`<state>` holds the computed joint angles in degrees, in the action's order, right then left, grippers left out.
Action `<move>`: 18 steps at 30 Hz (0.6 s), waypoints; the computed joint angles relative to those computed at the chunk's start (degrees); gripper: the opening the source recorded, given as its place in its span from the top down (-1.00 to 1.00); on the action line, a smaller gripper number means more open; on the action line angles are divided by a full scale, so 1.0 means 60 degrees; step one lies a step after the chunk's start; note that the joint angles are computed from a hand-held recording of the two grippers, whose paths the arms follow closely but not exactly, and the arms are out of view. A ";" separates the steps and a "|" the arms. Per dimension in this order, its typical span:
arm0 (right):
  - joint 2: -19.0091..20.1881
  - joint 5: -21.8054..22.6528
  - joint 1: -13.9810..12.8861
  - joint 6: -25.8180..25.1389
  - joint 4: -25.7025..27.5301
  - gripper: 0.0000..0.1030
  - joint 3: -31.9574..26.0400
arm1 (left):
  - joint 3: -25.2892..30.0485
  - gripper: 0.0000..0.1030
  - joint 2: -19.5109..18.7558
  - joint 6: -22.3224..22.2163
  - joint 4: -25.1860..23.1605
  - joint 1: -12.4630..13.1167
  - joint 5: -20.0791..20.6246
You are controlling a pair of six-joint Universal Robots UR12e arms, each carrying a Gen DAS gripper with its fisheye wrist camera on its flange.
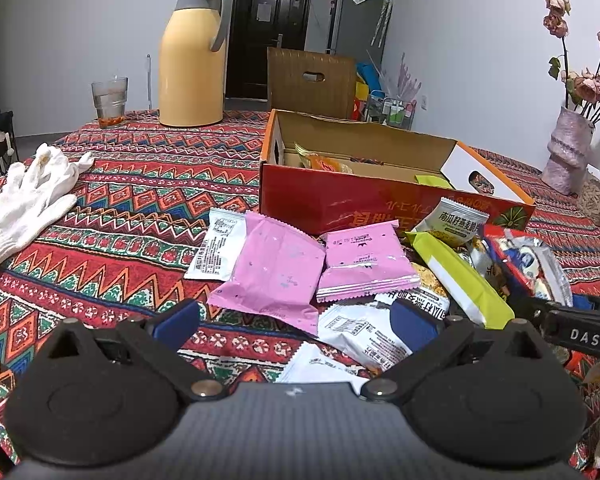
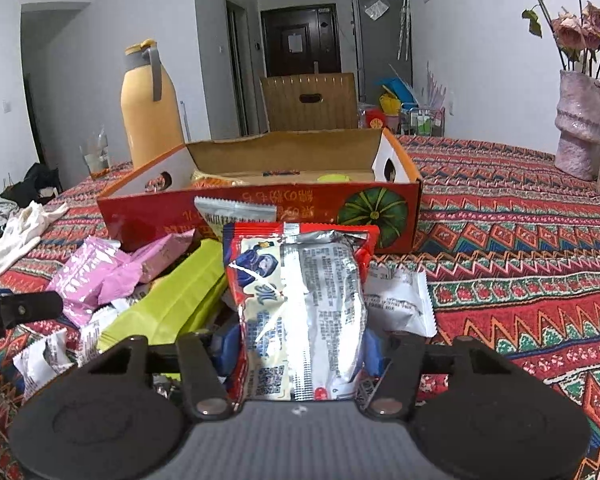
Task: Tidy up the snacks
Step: 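Lift the printed bag with the right tool while the left tool grasps a white packet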
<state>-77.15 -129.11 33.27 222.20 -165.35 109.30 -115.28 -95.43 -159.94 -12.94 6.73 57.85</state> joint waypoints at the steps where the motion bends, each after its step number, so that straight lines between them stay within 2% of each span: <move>1: -0.0003 -0.0052 0.0019 -0.0015 -0.0085 -0.11 0.0014 | -0.0003 -1.00 0.0001 -0.0005 0.0008 0.0003 -0.0007; 18: -0.0212 -0.1164 0.0529 0.0179 -0.0939 -0.11 0.0357 | -0.0282 -1.00 0.0410 0.0138 -0.0029 0.0147 -0.0090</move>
<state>-78.42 -136.09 36.44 223.28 -170.99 111.44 -116.97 -92.96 -159.12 -13.12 7.61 57.31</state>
